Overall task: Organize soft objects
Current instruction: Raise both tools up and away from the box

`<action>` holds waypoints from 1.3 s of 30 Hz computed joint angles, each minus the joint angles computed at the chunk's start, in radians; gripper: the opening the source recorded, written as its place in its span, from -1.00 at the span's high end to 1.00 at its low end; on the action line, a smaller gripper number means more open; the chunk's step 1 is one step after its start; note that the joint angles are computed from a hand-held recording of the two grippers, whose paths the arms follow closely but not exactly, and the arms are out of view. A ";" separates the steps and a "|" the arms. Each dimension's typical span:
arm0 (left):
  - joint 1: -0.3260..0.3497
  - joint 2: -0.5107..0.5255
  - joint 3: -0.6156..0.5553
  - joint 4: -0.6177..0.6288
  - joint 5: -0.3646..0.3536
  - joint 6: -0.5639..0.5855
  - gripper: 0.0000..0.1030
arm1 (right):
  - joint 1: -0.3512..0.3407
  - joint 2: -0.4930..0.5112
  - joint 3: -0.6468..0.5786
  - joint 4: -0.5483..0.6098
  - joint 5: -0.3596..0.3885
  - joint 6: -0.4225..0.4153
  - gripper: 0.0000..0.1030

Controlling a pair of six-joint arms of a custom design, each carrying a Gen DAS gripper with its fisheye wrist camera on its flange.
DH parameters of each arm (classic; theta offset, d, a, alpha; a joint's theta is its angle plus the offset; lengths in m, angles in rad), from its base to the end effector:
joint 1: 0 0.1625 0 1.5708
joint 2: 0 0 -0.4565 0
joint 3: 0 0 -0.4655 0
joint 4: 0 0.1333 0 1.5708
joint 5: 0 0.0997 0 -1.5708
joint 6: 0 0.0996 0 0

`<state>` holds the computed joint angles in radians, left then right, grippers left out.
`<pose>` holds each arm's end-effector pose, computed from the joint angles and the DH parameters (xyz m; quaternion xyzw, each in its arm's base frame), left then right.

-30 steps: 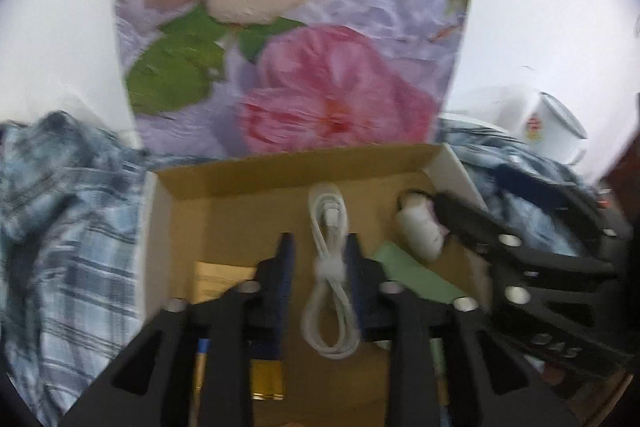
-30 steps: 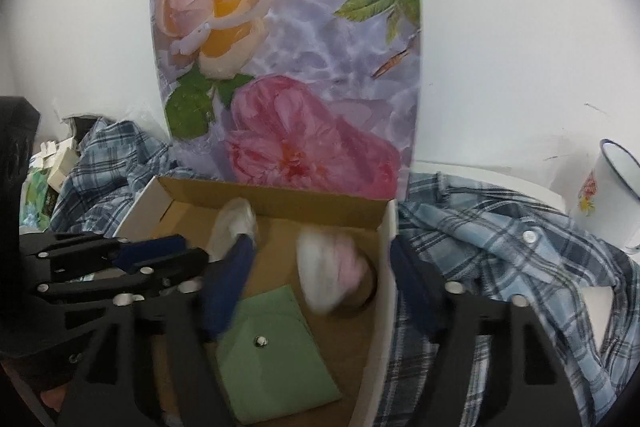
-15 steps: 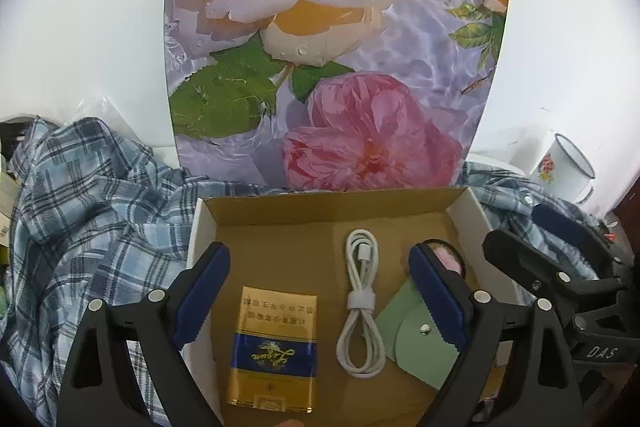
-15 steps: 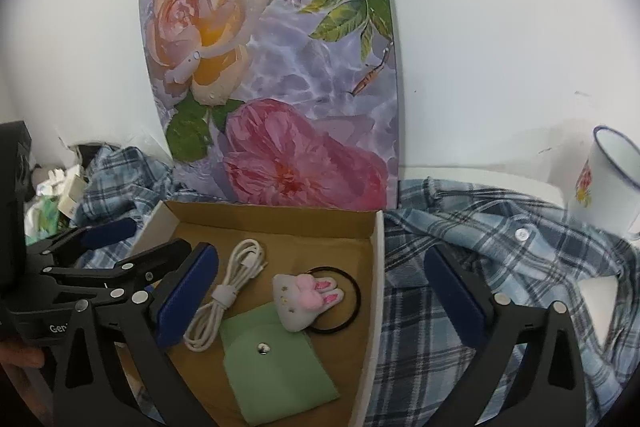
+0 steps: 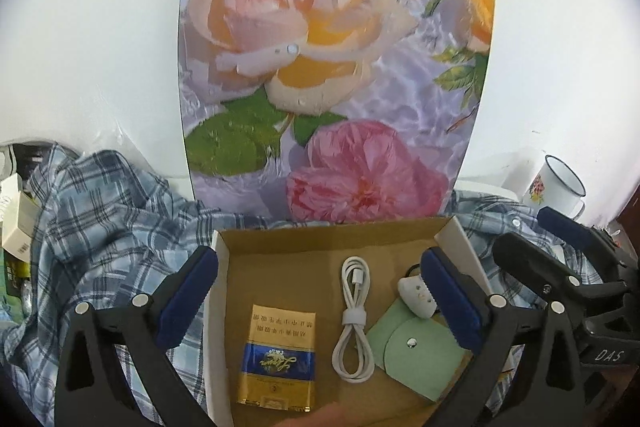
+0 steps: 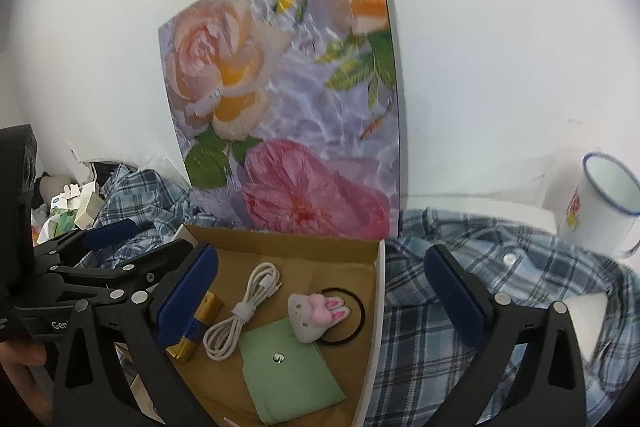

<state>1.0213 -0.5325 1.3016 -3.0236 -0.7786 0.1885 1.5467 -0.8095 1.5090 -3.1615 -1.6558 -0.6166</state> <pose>-0.2694 -0.8309 0.0793 0.1929 0.8573 -0.3695 0.3021 0.1053 -0.8137 0.2085 0.2457 -0.8676 0.3966 0.1720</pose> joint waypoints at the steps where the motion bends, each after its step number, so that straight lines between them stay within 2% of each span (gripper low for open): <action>1: -0.002 -0.002 0.002 -0.005 0.000 0.004 -0.99 | 0.002 -0.003 0.003 -0.007 0.001 -0.005 -1.00; 8: -0.023 -0.035 0.034 -0.052 -0.022 0.035 -0.99 | 0.003 -0.042 0.040 -0.021 0.083 -0.014 -1.00; 10: -0.032 -0.037 0.044 -0.098 -0.012 0.069 -0.99 | 0.012 -0.051 0.055 -0.049 0.082 -0.036 -1.00; 15: -0.055 -0.076 0.091 -0.189 -0.052 0.113 -0.99 | 0.025 -0.091 0.098 -0.100 0.129 -0.042 -1.00; 20: -0.086 -0.095 0.123 -0.272 -0.027 0.186 -0.99 | 0.058 -0.122 0.135 -0.155 0.079 -0.085 -1.00; 26: -0.101 -0.131 0.159 -0.293 -0.055 0.178 -0.98 | 0.092 -0.154 0.177 -0.213 0.036 -0.118 -1.00; 29: -0.115 -0.140 0.173 -0.320 -0.037 0.208 -0.98 | 0.107 -0.167 0.195 -0.231 0.016 -0.146 -1.00; 39: -0.173 -0.179 0.243 -0.482 -0.009 0.317 -0.98 | 0.134 -0.222 0.267 -0.317 0.063 -0.170 -1.00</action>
